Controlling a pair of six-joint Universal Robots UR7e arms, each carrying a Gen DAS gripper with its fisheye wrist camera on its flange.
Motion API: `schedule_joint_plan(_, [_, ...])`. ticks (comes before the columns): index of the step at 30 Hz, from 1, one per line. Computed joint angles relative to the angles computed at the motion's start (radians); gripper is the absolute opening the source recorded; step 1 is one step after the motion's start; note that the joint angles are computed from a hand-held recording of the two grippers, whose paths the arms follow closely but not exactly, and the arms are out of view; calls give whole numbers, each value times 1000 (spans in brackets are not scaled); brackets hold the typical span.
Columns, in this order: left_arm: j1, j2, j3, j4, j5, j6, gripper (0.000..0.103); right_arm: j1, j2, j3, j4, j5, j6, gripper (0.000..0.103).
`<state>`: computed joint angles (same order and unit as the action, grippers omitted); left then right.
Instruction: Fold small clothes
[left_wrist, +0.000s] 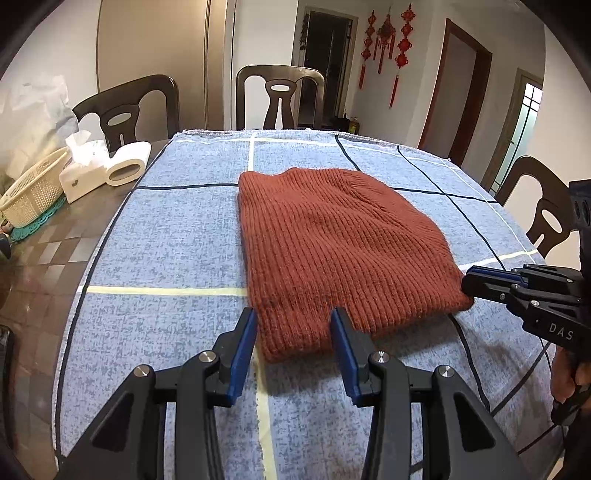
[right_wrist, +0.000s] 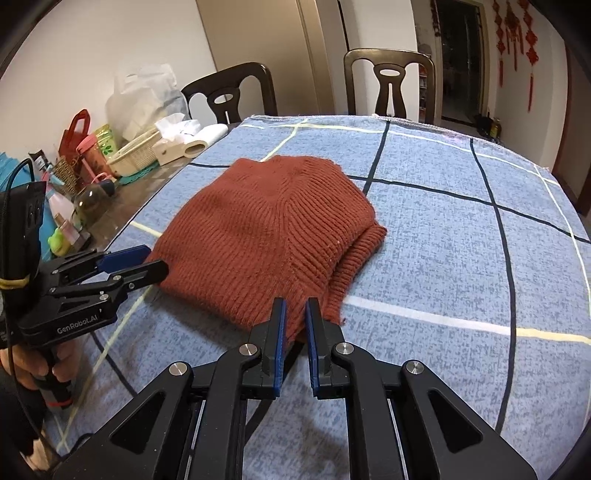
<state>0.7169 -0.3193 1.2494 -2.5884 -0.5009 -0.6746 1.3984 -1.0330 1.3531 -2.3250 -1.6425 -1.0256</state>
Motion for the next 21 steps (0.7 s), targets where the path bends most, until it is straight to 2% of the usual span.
schedule_joint_plan(3, [-6, -6, 10, 22, 3, -19, 44, -2, -15, 21, -5, 0, -14, 16])
schedule_joint_plan(8, [-16, -19, 34, 66, 13, -62, 44, -6, -35, 54, -18, -11, -36, 17])
schedule_joint_plan(10, [-19, -27, 47, 89, 14, -86, 44, -10, -45, 69, -27, -14, -45, 26])
schedule_joint_plan(11, [-20, -31, 52, 103, 15, -99, 44, -12, -50, 75, -31, -17, -47, 35])
schedule_joint_plan(12, [-20, -34, 56, 121, 17, -115, 44, -15, -54, 80, -33, -19, -46, 40])
schedule_joint_plan(16, [-21, -47, 72, 179, 19, -164, 49, -22, -69, 100, -46, -24, -44, 40])
schedule_joint_plan(21, [-18, -55, 84, 212, 3, -203, 51, -26, -80, 135, -90, -57, -67, 40])
